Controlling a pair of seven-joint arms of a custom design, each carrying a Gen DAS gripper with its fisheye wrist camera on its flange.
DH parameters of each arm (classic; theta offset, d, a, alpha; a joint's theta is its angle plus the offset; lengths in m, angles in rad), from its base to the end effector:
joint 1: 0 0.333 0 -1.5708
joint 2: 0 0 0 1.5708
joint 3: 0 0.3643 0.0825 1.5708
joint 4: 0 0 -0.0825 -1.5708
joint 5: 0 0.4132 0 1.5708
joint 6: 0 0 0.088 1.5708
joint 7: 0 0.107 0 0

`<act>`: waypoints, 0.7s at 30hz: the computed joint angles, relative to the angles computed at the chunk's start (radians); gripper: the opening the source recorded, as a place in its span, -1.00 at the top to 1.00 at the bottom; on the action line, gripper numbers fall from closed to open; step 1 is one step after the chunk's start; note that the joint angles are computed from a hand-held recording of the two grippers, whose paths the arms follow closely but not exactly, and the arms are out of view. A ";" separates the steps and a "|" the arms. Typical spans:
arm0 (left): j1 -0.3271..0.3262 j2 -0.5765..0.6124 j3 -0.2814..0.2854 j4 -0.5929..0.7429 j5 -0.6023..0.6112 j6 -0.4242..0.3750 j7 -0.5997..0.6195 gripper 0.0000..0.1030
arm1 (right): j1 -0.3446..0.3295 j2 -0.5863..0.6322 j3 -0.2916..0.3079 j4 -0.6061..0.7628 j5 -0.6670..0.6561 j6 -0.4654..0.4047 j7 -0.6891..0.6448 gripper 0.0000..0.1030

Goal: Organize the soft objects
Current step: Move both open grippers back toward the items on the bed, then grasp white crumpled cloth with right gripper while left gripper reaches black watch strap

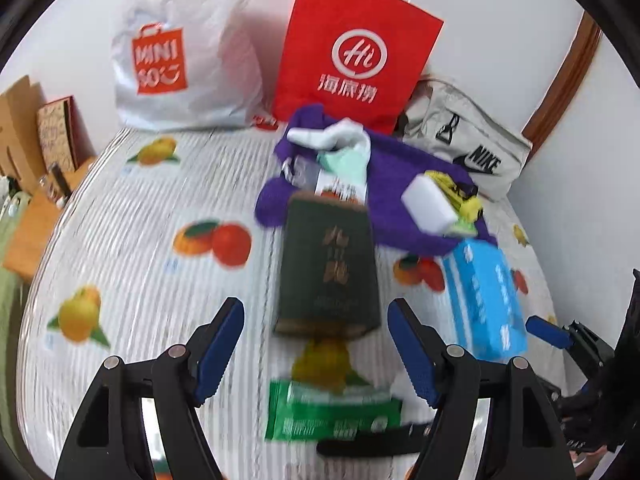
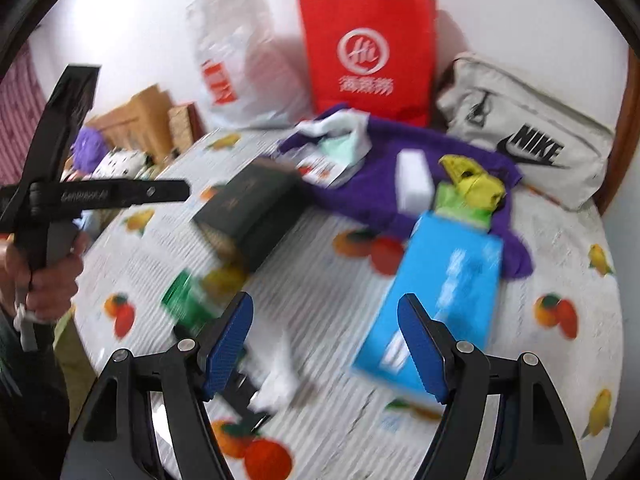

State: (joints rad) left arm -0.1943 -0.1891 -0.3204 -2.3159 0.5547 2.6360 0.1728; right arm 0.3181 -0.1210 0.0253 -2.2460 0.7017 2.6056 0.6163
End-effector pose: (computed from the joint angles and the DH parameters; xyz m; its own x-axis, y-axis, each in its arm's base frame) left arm 0.4564 -0.2814 0.4985 0.3517 -0.9020 0.2505 -0.7185 -0.4316 -0.5455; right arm 0.5295 0.1753 0.4989 0.7154 -0.6943 -0.0783 -0.5831 -0.5315 -0.6143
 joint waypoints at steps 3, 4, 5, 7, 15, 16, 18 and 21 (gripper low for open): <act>-0.015 -0.022 -0.009 -0.044 -0.021 0.011 -0.012 -0.41 | 0.006 -0.025 0.001 -0.054 0.001 -0.003 -0.005 -0.39; -0.018 -0.031 -0.013 -0.059 -0.027 0.016 -0.017 -0.41 | 0.010 -0.033 0.001 -0.074 0.004 -0.005 -0.010 -0.38; -0.021 -0.040 -0.018 -0.075 -0.032 0.024 -0.025 -0.41 | 0.013 -0.036 0.000 -0.087 0.007 -0.002 -0.016 -0.38; -0.026 -0.054 -0.025 -0.101 -0.047 0.033 -0.035 -0.41 | 0.019 -0.039 0.000 -0.109 0.004 0.007 -0.019 -0.34; -0.040 -0.072 -0.062 -0.163 -0.053 0.067 -0.047 -0.41 | 0.039 0.012 0.030 -0.148 -0.085 0.108 0.049 -0.08; -0.044 -0.071 -0.062 -0.169 -0.055 0.077 -0.041 -0.41 | 0.040 0.021 0.033 -0.148 -0.094 0.118 0.057 -0.04; -0.048 -0.064 -0.068 -0.176 -0.051 0.088 -0.033 -0.41 | 0.040 0.041 0.039 -0.145 -0.123 0.139 0.082 0.06; -0.062 -0.035 -0.062 -0.182 -0.063 0.131 -0.005 -0.41 | 0.048 0.050 0.046 -0.159 -0.116 0.217 0.060 0.54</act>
